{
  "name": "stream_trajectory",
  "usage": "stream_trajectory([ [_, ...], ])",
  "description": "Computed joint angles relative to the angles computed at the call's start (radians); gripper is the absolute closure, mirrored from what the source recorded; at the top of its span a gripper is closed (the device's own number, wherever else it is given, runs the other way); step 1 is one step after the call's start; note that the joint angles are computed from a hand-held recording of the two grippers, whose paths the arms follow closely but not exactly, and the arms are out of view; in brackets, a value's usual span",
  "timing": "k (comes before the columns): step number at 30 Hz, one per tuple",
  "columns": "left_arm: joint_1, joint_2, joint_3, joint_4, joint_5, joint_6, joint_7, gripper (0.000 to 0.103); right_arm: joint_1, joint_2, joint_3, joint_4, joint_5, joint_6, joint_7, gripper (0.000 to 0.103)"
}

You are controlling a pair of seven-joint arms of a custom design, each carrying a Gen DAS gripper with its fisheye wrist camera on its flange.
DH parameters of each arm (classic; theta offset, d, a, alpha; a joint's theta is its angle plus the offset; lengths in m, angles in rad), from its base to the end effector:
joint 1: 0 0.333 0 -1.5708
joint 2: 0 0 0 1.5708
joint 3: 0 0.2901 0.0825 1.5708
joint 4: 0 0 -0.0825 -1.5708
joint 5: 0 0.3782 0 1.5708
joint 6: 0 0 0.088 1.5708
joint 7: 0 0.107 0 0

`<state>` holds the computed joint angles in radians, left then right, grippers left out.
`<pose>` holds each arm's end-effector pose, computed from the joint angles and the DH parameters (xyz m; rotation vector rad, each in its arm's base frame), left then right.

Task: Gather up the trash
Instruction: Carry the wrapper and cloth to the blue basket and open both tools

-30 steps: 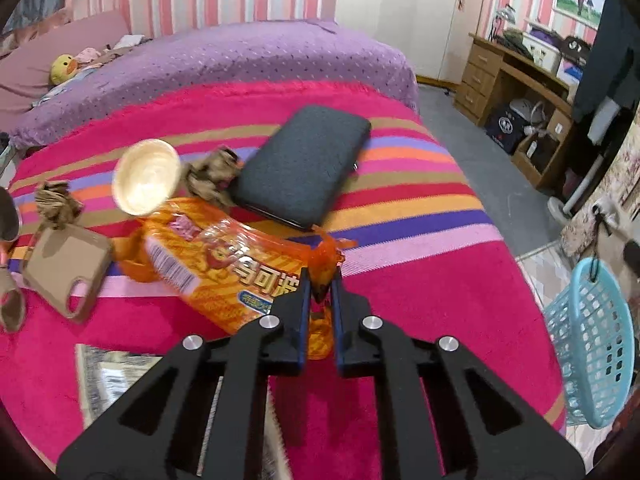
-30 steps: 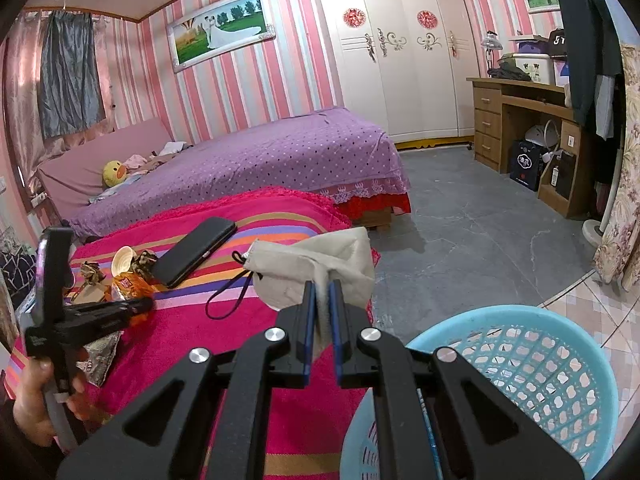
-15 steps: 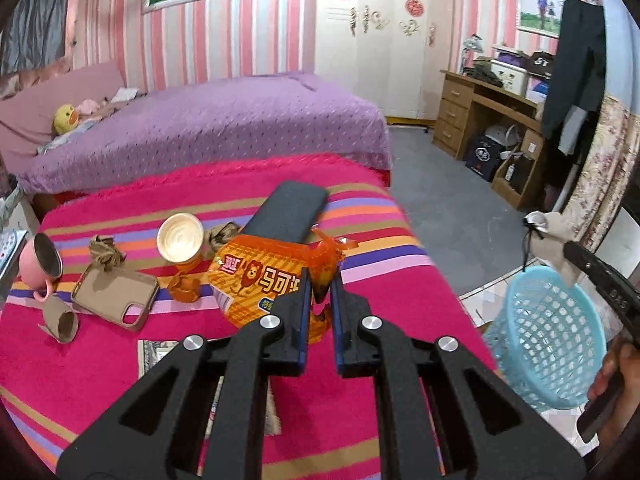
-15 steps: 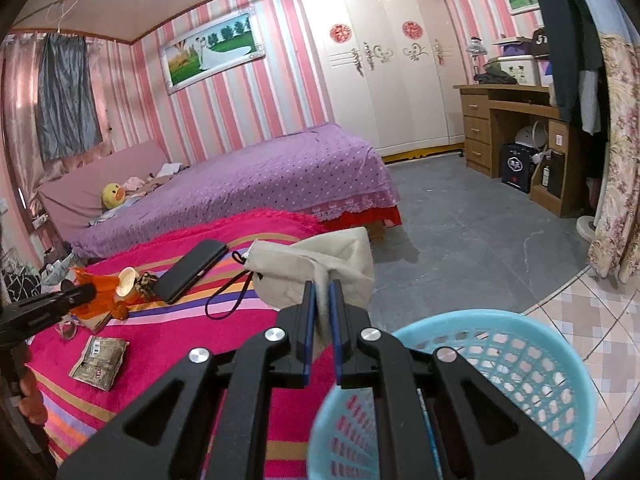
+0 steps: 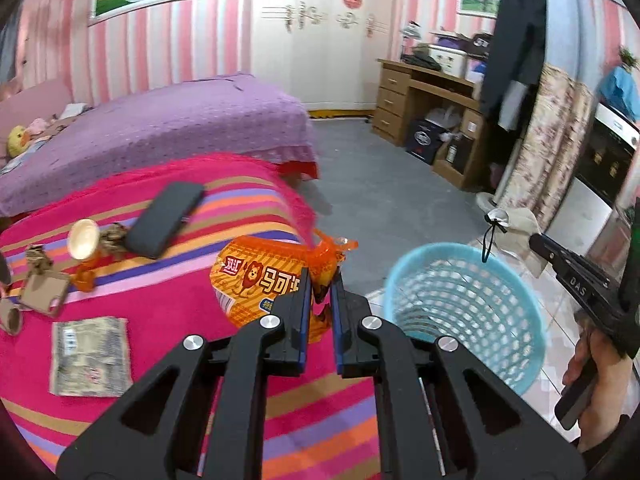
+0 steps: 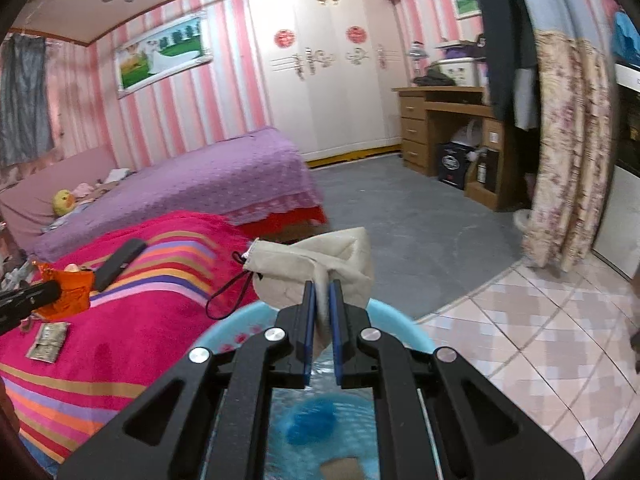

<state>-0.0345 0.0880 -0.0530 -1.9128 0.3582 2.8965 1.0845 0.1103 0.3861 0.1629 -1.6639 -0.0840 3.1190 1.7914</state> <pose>0.6187 -0.0741 0.5306 -1.7607 1.6015 -0.8515 0.6717 0.1767 0.4983 -1.5733 1.4416 -0.6500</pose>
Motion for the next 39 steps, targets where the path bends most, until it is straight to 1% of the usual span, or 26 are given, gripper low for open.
stream_trajectory([
  [3, -0.025, 0.042, -0.023, 0.042, -0.027, -0.027, 0.022, 0.095, -0.044, -0.019, 0.015, -0.037, 0.021, 0.014, -0.009, 0.095],
  [5, -0.047, 0.066, -0.027, 0.068, -0.037, -0.042, 0.035, 0.095, -0.062, -0.027, 0.015, -0.055, 0.029, 0.021, -0.013, 0.095],
  [8, -0.082, 0.105, -0.033, 0.104, -0.055, -0.057, 0.055, 0.095, -0.084, -0.031, 0.024, -0.068, 0.041, 0.027, -0.018, 0.095],
  [11, -0.117, 0.145, -0.041, 0.150, -0.085, -0.083, 0.090, 0.095, -0.093, -0.037, 0.021, -0.081, 0.045, 0.031, -0.016, 0.095],
  [13, -0.147, 0.167, -0.033, 0.176, -0.074, -0.090, 0.090, 0.095, -0.078, -0.042, 0.001, -0.090, 0.038, 0.034, 0.000, 0.095],
  [16, -0.176, 0.207, -0.032, 0.220, -0.083, -0.101, 0.114, 0.095, -0.095, -0.042, 0.013, -0.096, 0.042, 0.038, 0.000, 0.095],
  [19, -0.220, 0.259, 0.003, 0.285, -0.041, -0.138, 0.085, 0.095, -0.102, -0.035, 0.018, -0.093, 0.040, 0.034, -0.003, 0.095],
  [22, -0.240, 0.296, 0.031, 0.320, -0.009, -0.141, 0.065, 0.095, -0.112, -0.027, 0.029, -0.089, 0.044, 0.029, -0.010, 0.095],
  [23, -0.248, 0.320, 0.039, 0.351, -0.002, -0.158, 0.057, 0.095, -0.119, -0.026, 0.036, -0.085, 0.048, 0.025, -0.015, 0.095],
  [26, -0.235, 0.363, 0.037, 0.401, -0.028, -0.184, 0.068, 0.095, -0.119, -0.023, 0.038, -0.080, 0.052, 0.021, -0.021, 0.095],
  [29, -0.219, 0.385, 0.034, 0.426, -0.066, -0.188, 0.077, 0.095, -0.125, -0.018, 0.047, -0.073, 0.060, 0.016, -0.034, 0.095],
  [30, -0.210, 0.389, 0.030, 0.431, -0.081, -0.191, 0.087, 0.095, -0.118, -0.019, 0.041, -0.075, 0.059, 0.016, -0.032, 0.095],
  [32, -0.211, 0.394, 0.039, 0.437, -0.087, -0.195, 0.089, 0.095, -0.123, -0.015, 0.049, -0.071, 0.065, 0.013, -0.041, 0.095],
  [34, -0.221, 0.395, 0.062, 0.435, -0.068, -0.197, 0.069, 0.089, -0.129, -0.010, 0.058, -0.064, 0.071, 0.007, -0.053, 0.095],
  [35, -0.222, 0.394, 0.067, 0.432, -0.062, -0.196, 0.062, 0.079, -0.128, -0.008, 0.059, -0.061, 0.074, 0.004, -0.057, 0.095],
  [36, -0.228, 0.390, 0.082, 0.425, -0.046, -0.192, 0.041, 0.065, -0.127, -0.006, 0.059, -0.059, 0.077, 0.003, -0.060, 0.095],
  [38, -0.238, 0.380, 0.105, 0.409, -0.008, -0.180, 0.004, 0.051, -0.124, -0.005, 0.061, -0.057, 0.082, 0.005, -0.065, 0.095],
  [39, -0.240, 0.375, 0.114, 0.402, 0.010, -0.175, -0.011, 0.046, -0.123, -0.003, 0.062, -0.054, 0.083, 0.004, -0.068, 0.095],
])
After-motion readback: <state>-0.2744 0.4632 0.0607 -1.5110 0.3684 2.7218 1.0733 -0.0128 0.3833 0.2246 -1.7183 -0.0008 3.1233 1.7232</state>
